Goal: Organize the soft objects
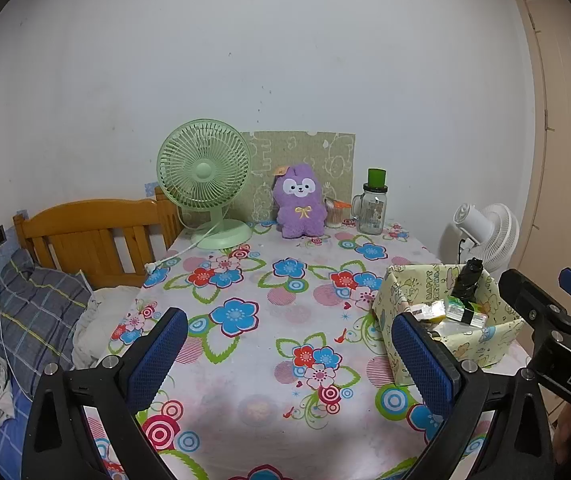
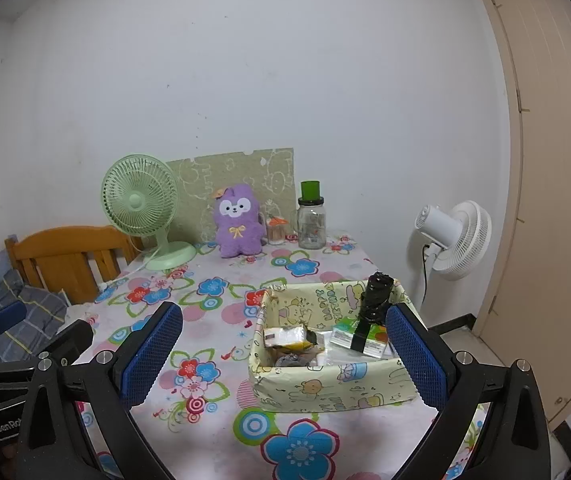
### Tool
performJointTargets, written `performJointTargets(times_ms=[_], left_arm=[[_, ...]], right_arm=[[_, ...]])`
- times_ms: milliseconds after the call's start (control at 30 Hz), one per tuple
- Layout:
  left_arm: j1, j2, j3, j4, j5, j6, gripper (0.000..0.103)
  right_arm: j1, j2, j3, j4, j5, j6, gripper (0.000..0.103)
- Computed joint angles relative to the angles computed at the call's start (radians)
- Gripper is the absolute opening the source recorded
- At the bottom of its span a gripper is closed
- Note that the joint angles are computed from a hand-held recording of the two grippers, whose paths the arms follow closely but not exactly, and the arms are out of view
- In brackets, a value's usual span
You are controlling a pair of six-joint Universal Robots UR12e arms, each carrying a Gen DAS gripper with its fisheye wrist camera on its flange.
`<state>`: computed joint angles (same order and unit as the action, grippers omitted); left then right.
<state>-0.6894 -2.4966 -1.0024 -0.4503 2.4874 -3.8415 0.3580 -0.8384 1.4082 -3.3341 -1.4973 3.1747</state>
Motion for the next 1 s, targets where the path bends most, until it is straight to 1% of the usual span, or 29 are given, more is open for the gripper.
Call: performJointTargets(times_ms=[1000], left_arm=[[0.001,-0.003,0.005,-0.006,-0.002,-0.001,0.103]], right_arm=[[-0.001,0.003,-0.005,0.017,-0.001,-0.004,0.103]])
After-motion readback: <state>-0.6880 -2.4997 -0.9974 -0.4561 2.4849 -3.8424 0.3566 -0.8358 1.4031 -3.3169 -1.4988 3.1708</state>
